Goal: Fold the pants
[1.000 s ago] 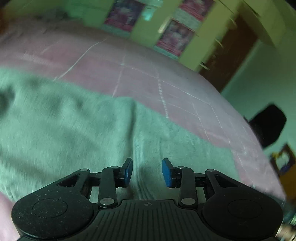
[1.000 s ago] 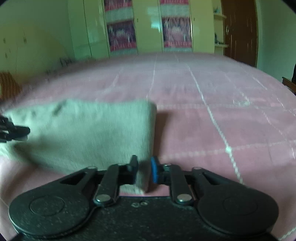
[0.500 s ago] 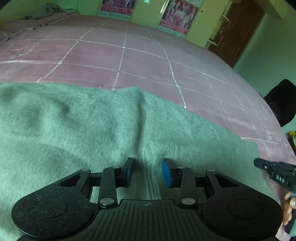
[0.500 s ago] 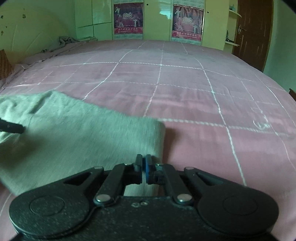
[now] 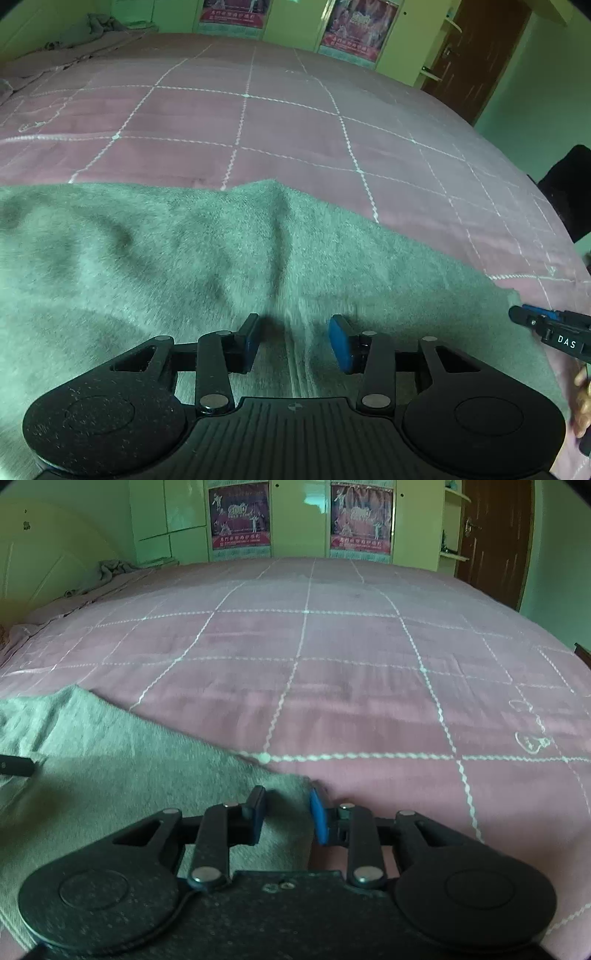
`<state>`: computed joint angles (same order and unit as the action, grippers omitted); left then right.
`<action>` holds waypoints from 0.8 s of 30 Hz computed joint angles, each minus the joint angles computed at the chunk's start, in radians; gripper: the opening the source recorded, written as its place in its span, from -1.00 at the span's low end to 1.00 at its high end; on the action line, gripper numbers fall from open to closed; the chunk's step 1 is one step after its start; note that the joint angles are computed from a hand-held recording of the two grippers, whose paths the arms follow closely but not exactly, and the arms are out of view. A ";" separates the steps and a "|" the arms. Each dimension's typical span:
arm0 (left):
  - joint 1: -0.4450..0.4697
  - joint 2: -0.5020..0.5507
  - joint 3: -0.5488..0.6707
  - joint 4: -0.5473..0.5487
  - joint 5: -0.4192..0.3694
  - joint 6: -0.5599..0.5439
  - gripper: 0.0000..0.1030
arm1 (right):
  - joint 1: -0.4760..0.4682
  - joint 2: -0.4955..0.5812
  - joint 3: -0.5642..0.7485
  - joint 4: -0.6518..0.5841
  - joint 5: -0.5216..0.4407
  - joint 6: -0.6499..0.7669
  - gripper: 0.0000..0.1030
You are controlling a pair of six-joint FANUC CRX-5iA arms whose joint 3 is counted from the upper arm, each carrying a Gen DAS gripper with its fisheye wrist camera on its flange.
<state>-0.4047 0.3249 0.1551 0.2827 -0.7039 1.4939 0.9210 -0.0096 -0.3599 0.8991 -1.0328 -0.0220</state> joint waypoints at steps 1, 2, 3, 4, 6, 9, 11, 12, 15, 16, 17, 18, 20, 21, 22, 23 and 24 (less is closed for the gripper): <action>0.001 -0.025 -0.033 0.000 0.012 -0.022 -0.19 | 0.003 -0.009 0.005 -0.030 -0.001 0.014 -0.43; 0.003 -0.052 -0.066 0.002 0.013 -0.033 -0.19 | 0.011 -0.023 0.006 -0.052 -0.005 0.028 -0.42; 0.007 -0.087 -0.125 0.032 0.033 -0.065 -0.19 | 0.025 -0.035 0.003 -0.064 -0.012 0.031 -0.38; 0.009 -0.110 -0.168 0.048 0.062 -0.086 -0.19 | 0.044 -0.054 -0.012 -0.072 -0.018 0.022 -0.28; 0.011 -0.172 -0.252 0.052 0.101 -0.081 -0.19 | 0.095 -0.095 -0.057 -0.061 -0.039 -0.015 -0.16; 0.008 -0.251 -0.329 0.041 0.149 -0.036 -0.19 | 0.178 -0.141 -0.123 -0.023 -0.078 -0.108 -0.13; 0.001 -0.300 -0.409 0.127 0.227 -0.112 -0.19 | 0.241 -0.148 -0.151 0.031 -0.146 -0.193 -0.16; -0.007 -0.313 -0.434 0.160 0.247 -0.157 -0.19 | 0.270 -0.158 -0.172 0.073 -0.167 -0.245 -0.17; -0.014 -0.265 -0.387 0.088 0.181 -0.134 -0.14 | 0.327 -0.154 -0.200 0.166 -0.211 -0.274 -0.15; -0.008 -0.258 -0.410 0.140 0.209 -0.141 -0.13 | 0.325 -0.126 -0.169 0.123 -0.227 -0.213 -0.14; 0.002 -0.256 -0.428 0.203 0.218 -0.150 -0.13 | 0.306 -0.113 -0.150 0.065 -0.199 -0.177 -0.14; 0.007 -0.258 -0.426 0.213 0.212 -0.125 -0.13 | 0.295 -0.122 -0.157 0.055 -0.175 -0.193 -0.14; -0.002 -0.293 -0.452 0.179 0.261 -0.097 -0.13 | 0.285 -0.152 -0.180 0.069 -0.146 -0.269 -0.15; -0.005 -0.308 -0.474 0.194 0.282 -0.125 -0.13 | 0.293 -0.165 -0.199 0.101 -0.155 -0.307 -0.14; -0.004 -0.323 -0.489 0.182 0.290 -0.130 -0.13 | 0.307 -0.176 -0.222 0.141 -0.173 -0.350 -0.13; 0.000 -0.330 -0.498 0.170 0.282 -0.133 -0.09 | 0.316 -0.189 -0.240 0.161 -0.174 -0.372 -0.11; 0.006 -0.336 -0.519 0.210 0.283 -0.171 -0.09 | 0.317 -0.199 -0.247 0.151 -0.162 -0.372 -0.11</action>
